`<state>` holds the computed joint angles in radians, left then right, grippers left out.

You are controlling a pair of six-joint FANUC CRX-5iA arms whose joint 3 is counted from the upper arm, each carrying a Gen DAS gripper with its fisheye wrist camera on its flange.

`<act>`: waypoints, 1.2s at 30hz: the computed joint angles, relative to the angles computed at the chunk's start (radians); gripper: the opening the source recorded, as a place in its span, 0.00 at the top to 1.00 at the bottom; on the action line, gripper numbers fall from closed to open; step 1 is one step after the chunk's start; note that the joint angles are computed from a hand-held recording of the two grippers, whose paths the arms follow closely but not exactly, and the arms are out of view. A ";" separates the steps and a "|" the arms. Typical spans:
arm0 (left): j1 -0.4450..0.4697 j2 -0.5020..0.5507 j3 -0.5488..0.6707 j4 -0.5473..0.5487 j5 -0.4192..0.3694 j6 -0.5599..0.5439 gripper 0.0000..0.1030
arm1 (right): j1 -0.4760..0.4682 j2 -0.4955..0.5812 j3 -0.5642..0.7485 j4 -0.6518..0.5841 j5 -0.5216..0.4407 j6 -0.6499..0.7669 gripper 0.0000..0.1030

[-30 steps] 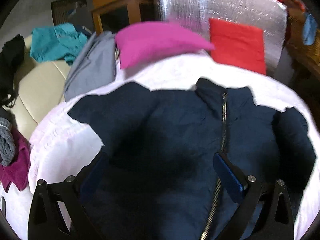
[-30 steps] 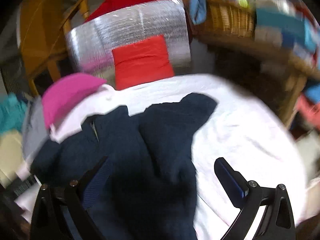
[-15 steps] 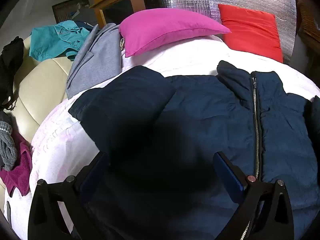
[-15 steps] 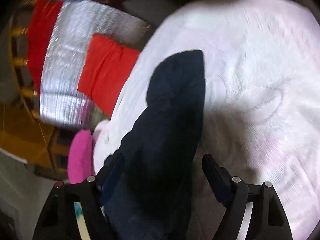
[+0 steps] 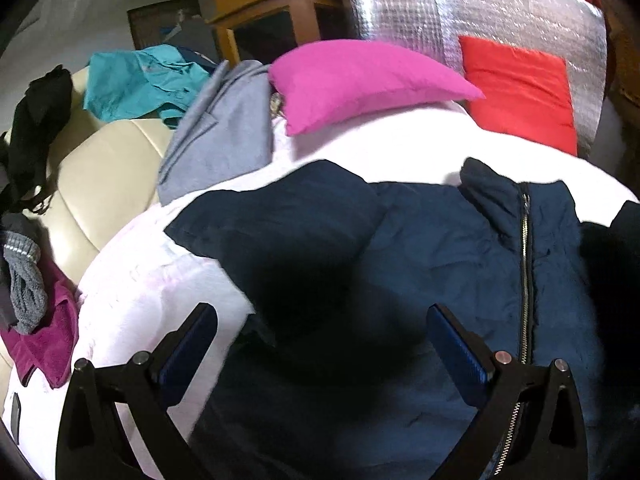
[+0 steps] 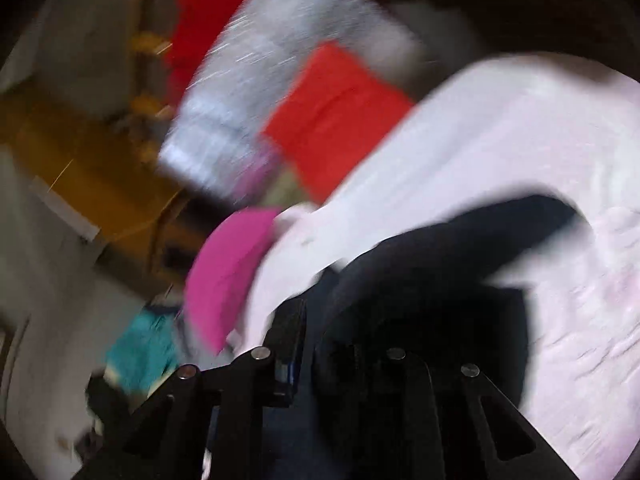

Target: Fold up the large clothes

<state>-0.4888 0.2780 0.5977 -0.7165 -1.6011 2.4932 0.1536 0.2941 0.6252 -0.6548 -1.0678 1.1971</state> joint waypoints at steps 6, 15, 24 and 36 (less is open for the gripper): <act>0.000 -0.033 -0.029 -0.019 -0.022 0.035 0.00 | 0.083 0.000 -0.038 -0.089 -0.105 -0.024 0.69; -0.012 -0.064 -0.070 0.003 0.079 0.020 0.00 | 0.006 -0.093 -0.149 -0.161 -0.140 -0.102 0.26; -0.086 -0.019 -0.044 0.026 0.230 -0.038 0.00 | -0.035 -0.168 -0.249 0.165 -0.028 -0.288 0.30; -0.154 0.251 0.312 0.055 0.093 -0.260 0.00 | -0.031 -0.030 -0.124 0.215 -0.139 -0.353 0.43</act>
<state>-0.6424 0.5293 0.9093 -0.6619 -1.5083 2.2328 0.1228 0.2643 0.5009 -0.4398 -1.2068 0.8439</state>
